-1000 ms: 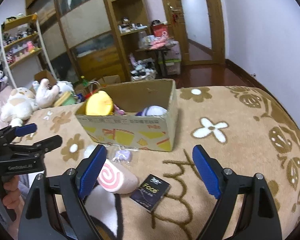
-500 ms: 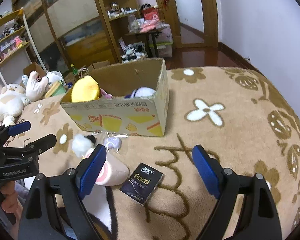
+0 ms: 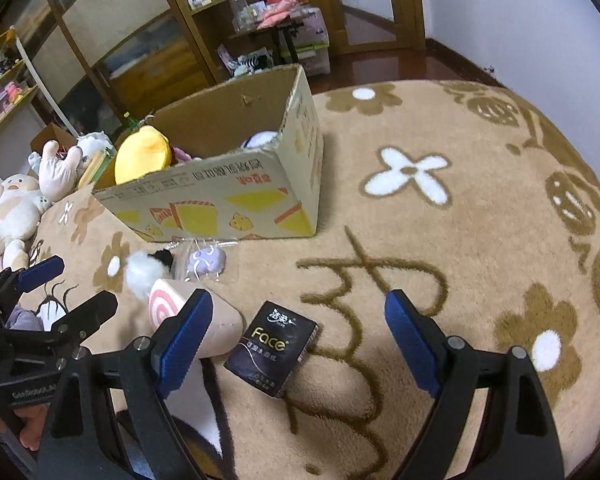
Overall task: Organize soft objects
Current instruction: 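Move both tools back toward the pink swirl cushion and white pompom, then grasp the pink swirl cushion with the left tool while the right tool grasps the black Face tissue pack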
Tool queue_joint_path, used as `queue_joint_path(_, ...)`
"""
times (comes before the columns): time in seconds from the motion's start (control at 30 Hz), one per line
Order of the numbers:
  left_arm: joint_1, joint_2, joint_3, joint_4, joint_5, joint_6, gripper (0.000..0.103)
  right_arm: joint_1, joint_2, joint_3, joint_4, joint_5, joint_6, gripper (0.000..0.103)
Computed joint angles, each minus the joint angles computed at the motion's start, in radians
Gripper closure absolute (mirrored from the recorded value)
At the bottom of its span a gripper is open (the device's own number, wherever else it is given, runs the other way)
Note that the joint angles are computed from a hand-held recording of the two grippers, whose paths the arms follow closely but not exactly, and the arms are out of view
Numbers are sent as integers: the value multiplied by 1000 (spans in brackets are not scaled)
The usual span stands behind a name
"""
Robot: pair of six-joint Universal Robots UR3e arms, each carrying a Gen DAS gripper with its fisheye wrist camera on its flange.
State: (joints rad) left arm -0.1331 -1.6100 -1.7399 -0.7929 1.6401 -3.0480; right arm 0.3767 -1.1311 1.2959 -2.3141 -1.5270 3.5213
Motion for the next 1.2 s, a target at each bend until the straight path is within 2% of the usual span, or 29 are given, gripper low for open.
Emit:
queue_joint_path(0.6,-27,-77,56,-64,-103,39,6,-27,45,-48,112,63,11,11)
queue_joint_path(0.87,-75,-156,111,-83,-85,73,6,-37,90,-88,162,116,15,11)
queue_joint_path(1.0,-84,-186,125,-88,-79,75,6,-50,112,-99,179,155,14,18)
queue_joint_path(1.2,-81,-211,133,-84,-90,68,6,-55,146,-121,188,199,9,19)
